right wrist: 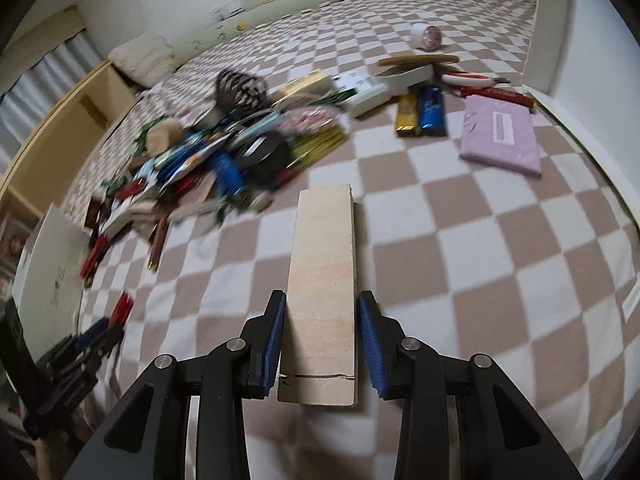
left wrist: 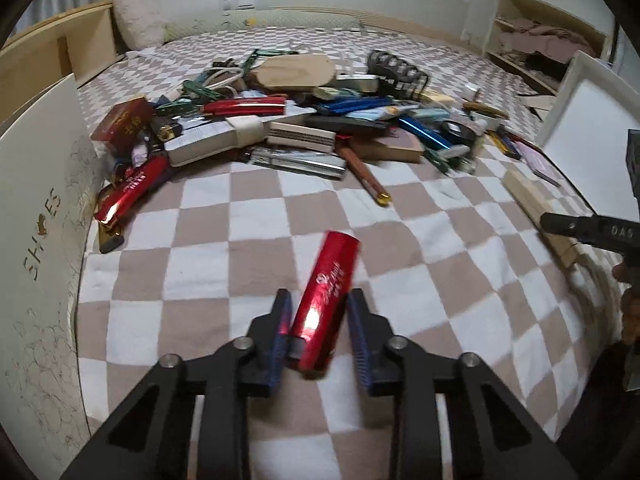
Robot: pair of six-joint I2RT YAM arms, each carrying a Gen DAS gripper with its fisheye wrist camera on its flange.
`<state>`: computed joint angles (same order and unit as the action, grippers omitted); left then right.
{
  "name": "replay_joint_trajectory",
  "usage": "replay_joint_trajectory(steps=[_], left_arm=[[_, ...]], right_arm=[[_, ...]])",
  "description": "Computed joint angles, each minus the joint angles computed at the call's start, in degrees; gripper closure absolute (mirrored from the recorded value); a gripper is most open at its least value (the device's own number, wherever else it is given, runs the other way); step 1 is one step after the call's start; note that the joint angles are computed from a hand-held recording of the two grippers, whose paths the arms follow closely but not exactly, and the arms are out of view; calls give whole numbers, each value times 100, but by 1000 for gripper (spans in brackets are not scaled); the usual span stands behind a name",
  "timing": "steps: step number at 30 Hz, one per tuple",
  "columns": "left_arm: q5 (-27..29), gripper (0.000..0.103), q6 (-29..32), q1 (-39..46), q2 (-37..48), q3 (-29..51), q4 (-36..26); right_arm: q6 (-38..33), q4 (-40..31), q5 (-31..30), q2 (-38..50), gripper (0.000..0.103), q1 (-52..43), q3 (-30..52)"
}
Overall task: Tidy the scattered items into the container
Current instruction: 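Close the right gripper around the light wooden block, then close the left gripper on the red cylindrical tube while right gripper holds the block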
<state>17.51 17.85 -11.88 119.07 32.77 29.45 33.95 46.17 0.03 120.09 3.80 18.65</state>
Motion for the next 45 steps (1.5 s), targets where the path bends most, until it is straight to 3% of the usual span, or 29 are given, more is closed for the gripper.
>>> replay_joint_trajectory(steps=[8, 13, 16, 20, 23, 27, 29, 31, 34, 37, 38, 41, 43, 45], left_arm=[[614, 81, 183, 63, -309, -212, -489], [813, 74, 284, 28, -534, -543, -545], [1007, 69, 374, -18, -667, -686, -655], [1391, 65, 383, -287, -719, -768, -857], [1210, 49, 198, -693, -832, -940, -588], [997, 45, -329, -793, -876, -888, -523], [682, 33, -622, -802, -982, -889, -411], [496, 31, -713, -793, -1025, -852, -327], [272, 29, -422, -783, -961, -758, -80], [268, 14, 413, -724, -702, -644, 293], [302, 13, 758, -701, -604, -573, 311], [588, 12, 1594, -568, -412, -236, -281], [746, 4, 1837, -536, -292, -20, -689], [801, 3, 1901, -562, -193, 67, -802]], right_arm=[[462, 140, 800, -38, 65, 1132, -233], [645, 1018, 474, 89, 64, 890, -667], [790, 1589, 407, 254, 54, 770, -919], [809, 1886, 283, 327, 54, 527, -1045], [779, 1894, 243, 385, 54, 458, -1010], [654, 1548, 462, 259, 54, 660, -895], [567, 1321, 592, 193, 54, 791, -790], [483, 1159, 660, 177, 54, 884, -678], [384, 1009, 717, 202, 54, 972, -558], [321, 1082, 694, 239, 54, 961, -575], [302, 1144, 638, 266, 54, 919, -592], [260, 1334, 450, 341, 54, 786, -649], [254, 1347, 398, 349, 54, 760, -648], [225, 1238, 420, 317, 53, 788, -608]])
